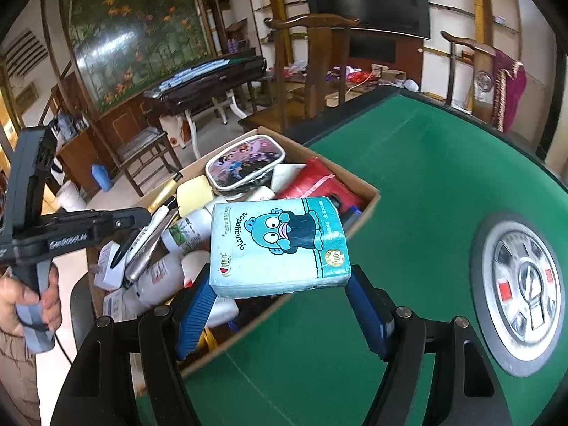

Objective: Organize objects
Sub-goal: 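Lower yellow pen and tissue pack into the box and open both grippers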

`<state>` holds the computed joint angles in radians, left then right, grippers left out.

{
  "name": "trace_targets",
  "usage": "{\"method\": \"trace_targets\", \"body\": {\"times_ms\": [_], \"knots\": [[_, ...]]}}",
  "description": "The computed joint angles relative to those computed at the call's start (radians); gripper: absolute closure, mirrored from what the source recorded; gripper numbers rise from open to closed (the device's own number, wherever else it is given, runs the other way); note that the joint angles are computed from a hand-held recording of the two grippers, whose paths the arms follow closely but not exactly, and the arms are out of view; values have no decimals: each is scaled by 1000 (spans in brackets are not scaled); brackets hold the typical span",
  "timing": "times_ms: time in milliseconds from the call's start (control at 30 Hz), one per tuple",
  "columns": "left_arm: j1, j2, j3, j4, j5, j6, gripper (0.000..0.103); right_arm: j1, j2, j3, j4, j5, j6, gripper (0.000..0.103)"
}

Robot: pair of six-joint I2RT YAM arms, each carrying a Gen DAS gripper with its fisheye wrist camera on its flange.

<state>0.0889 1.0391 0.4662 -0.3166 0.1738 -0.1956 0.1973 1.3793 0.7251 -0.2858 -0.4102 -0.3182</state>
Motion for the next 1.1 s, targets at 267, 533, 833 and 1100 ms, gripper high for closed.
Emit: {"method": "trace_targets", "body": {"times_ms": [267,533,833,1100], "knots": [[34,50,5,35,44,33,94,126,189,140,32,119,35,25],[59,83,2,60,69,53,94,202,287,235,44,185,63,25],[33,102,-2,84,36,42,94,237,318,232,113,231,59,22],[-32,80,-18,95,-61,13,94,210,246,177,139,166,94,5]]}}
